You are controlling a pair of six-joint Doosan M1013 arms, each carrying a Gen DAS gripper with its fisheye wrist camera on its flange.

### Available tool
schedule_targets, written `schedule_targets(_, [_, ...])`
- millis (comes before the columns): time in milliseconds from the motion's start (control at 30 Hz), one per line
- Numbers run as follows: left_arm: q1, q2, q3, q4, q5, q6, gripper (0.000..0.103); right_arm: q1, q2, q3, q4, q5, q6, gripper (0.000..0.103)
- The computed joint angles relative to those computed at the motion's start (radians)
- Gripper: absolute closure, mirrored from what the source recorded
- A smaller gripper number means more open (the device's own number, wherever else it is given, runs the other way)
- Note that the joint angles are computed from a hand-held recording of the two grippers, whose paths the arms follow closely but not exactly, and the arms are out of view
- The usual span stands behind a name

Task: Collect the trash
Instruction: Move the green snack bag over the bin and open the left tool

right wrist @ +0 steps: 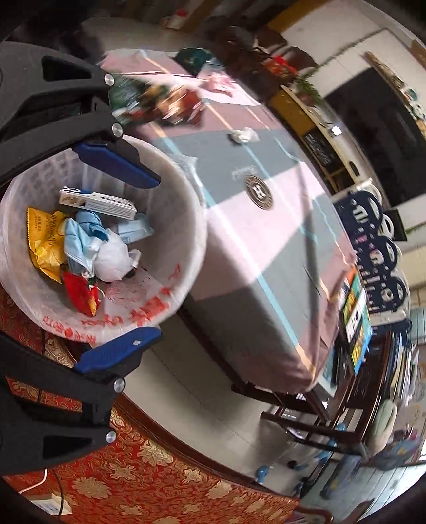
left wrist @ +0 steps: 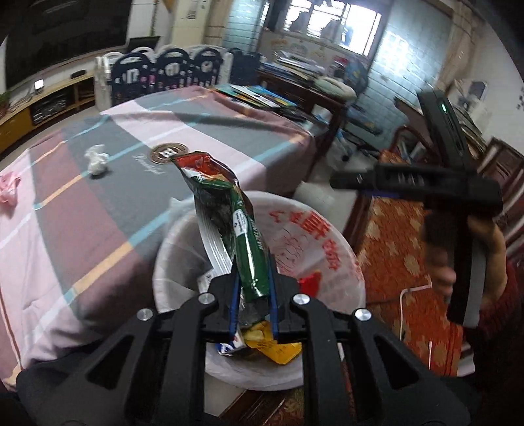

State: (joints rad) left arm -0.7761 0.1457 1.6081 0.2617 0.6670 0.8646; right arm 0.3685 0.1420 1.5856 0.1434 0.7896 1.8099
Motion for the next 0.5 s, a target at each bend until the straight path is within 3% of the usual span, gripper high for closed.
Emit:
schedule_targets(33, [-0.003,0.008,-0.005,-0.02,0.004,0.027,0.066,-0.002,-0.002,0.001,-0.013,-0.002,0.013,0.018])
schedule_targets(67, [-0.013,0.016,-0.012,0.013,0.026,0.003,0.027,-0.002,0.0,0.0,-0.028,-0.003,0.03,0.018])
schedule_targets(100, [-0.027,0.019,-0.016,0.098,0.054,-0.071,0.008,-0.004,0.0,0.001,-0.032,-0.003,0.038,0.018])
schedule_targets(233, [-0.03,0.006,0.001,0.248,0.103,-0.254,0.008,-0.012,0.009,-0.001,0.002,0.009,0.034,0.018])
schedule_targets(367, [-0.028,-0.003,0.01,0.447,0.264,-0.512,0.008,0.002,0.028,-0.019,0.015,0.024,0.015,0.018])
schedule_targets(433, [-0.007,-0.014,0.022,0.506,0.329,-0.599,0.01,0.014,0.04,-0.029,0.008,0.032,0.006,0.018])
schedule_targets(500, [0.039,-0.033,0.038,0.517,0.367,-0.656,0.021,0.028,0.055,-0.043,0.002,0.043,-0.006,0.018])
